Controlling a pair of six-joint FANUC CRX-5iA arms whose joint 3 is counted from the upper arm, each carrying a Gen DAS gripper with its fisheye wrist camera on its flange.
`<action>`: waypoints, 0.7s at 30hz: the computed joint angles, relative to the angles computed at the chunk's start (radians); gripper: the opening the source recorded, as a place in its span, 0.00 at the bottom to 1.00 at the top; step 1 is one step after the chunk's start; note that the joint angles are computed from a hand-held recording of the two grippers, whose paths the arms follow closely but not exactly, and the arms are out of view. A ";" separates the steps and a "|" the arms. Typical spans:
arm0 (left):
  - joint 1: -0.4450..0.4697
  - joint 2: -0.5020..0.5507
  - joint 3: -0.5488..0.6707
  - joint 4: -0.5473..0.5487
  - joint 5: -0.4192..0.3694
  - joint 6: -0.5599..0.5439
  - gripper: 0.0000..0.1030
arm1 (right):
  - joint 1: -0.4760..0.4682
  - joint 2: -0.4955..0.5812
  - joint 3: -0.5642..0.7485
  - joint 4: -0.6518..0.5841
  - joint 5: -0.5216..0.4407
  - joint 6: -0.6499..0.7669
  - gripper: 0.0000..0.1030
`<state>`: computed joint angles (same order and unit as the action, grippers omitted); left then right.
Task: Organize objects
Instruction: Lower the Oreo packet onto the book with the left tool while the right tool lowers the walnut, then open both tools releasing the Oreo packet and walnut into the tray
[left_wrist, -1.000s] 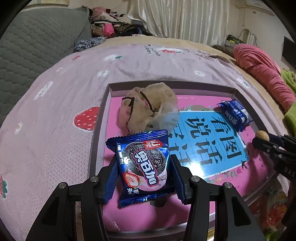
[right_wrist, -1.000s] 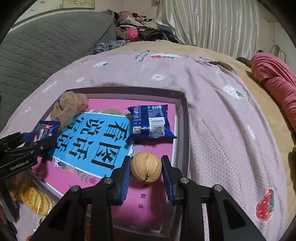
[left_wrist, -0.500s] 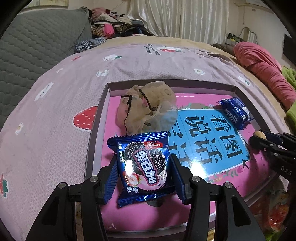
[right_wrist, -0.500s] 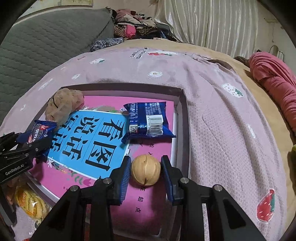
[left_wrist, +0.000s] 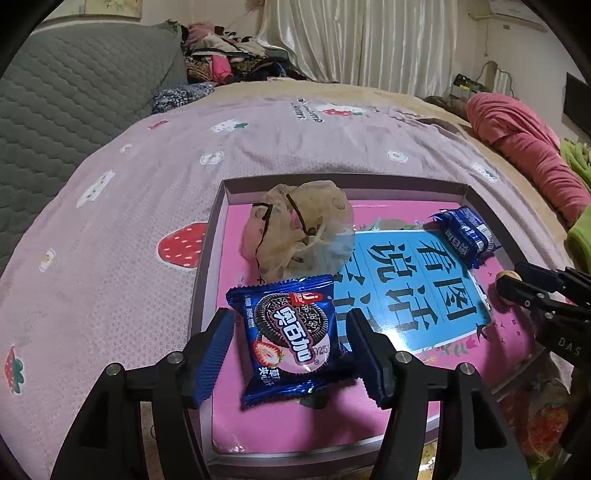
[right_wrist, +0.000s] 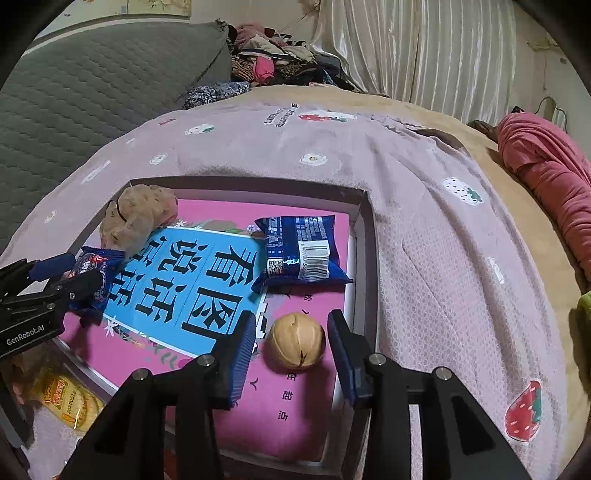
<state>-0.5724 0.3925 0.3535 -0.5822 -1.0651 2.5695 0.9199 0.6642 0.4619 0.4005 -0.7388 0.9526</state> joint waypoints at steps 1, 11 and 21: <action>0.001 -0.003 -0.004 0.001 0.005 0.001 0.66 | 0.000 -0.004 -0.006 0.001 0.005 -0.001 0.41; 0.000 -0.043 -0.034 -0.001 0.041 0.018 0.77 | 0.003 -0.033 -0.042 0.026 0.039 -0.043 0.50; -0.051 -0.062 -0.007 -0.095 -0.025 0.067 0.82 | 0.016 -0.103 -0.147 0.145 0.130 -0.160 0.74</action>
<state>-0.6230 0.3304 0.3469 -0.6770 -1.0902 2.6363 0.9363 0.5607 0.3147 0.5458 -0.6084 0.7928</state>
